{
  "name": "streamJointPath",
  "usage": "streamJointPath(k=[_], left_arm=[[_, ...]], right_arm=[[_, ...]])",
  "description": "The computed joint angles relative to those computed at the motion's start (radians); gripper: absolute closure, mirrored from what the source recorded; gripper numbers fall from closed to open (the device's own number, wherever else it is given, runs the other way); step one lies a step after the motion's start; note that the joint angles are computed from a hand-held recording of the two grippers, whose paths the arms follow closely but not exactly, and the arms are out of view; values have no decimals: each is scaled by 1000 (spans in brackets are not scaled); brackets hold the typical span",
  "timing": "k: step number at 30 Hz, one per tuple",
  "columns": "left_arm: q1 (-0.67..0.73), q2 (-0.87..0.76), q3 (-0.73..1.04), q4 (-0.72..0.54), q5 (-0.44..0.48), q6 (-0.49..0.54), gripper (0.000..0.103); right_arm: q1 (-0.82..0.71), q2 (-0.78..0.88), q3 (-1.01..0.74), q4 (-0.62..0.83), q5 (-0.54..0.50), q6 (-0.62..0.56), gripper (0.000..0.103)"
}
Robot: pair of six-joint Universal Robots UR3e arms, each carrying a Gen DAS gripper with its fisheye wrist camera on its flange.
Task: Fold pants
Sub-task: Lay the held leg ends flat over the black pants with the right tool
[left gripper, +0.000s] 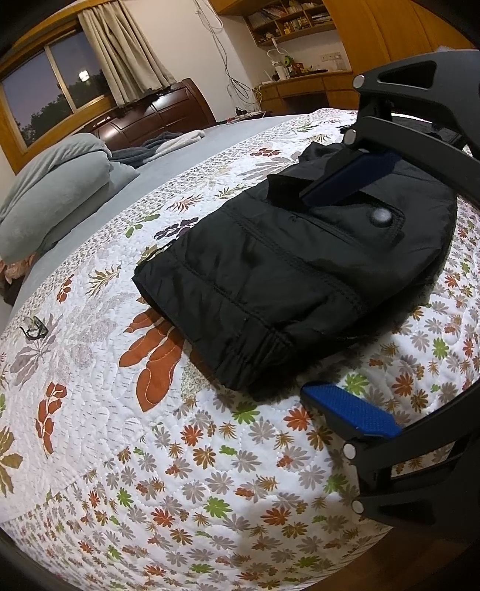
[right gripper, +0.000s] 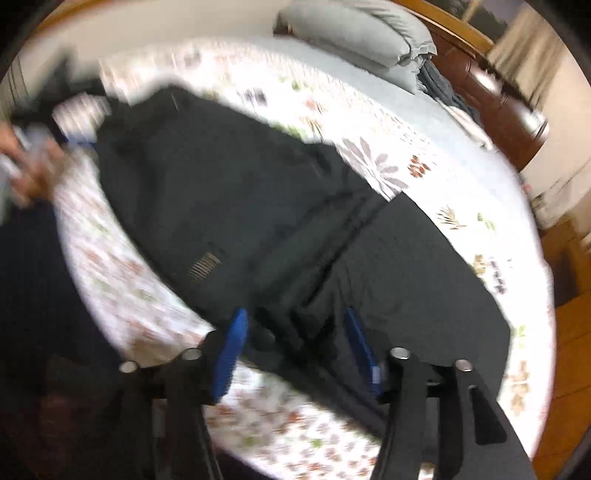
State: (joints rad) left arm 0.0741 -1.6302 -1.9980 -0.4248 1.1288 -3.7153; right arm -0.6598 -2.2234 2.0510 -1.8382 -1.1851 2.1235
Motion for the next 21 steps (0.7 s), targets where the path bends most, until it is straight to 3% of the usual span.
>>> streamJointPath(k=[3,10,12,18,21], left_arm=[[2,3,-6,6,-1,-1,8],[9,9,-18,17,-11,-6,8],[11,10,-23,22,-15,-9,8],[23,14,-40,43,-33,-13,8],[32,16,-50,54,-46,-18,8]], right_arm=[[-99,34,-90,122,42,18,36],[-94,137,-110,155,61,109,44],[-36,208,-118,91,26,171,57],[10,285,-172,141,15,220,85],[12,282,-177,149,6,218,86]])
